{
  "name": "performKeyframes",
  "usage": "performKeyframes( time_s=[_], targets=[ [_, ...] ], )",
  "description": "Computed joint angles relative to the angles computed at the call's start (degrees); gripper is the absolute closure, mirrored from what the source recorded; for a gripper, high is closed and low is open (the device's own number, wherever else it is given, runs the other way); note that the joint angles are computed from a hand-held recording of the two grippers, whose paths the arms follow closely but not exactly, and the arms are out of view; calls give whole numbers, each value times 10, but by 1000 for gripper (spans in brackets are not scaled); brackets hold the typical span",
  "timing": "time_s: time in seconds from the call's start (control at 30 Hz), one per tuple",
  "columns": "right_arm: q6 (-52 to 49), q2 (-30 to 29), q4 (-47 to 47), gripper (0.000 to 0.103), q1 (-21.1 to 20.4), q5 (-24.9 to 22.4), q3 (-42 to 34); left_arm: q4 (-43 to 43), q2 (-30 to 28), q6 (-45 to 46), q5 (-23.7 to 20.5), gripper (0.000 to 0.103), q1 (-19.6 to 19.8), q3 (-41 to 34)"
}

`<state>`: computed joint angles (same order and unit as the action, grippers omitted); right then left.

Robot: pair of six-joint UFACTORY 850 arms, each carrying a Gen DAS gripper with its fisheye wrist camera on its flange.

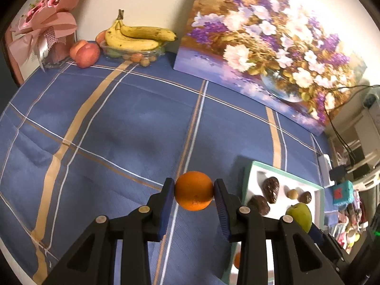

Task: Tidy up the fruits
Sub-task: 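Carry the orange and mango in both tools over the tray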

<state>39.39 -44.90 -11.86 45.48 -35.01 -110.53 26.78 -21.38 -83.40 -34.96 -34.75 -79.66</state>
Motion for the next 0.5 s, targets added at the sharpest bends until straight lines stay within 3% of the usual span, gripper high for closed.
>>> performKeyframes(
  time_s=[0.5],
  targets=[
    [24, 56, -24, 57, 9, 18, 81, -13, -19, 36, -28, 66, -31, -17]
  ],
)
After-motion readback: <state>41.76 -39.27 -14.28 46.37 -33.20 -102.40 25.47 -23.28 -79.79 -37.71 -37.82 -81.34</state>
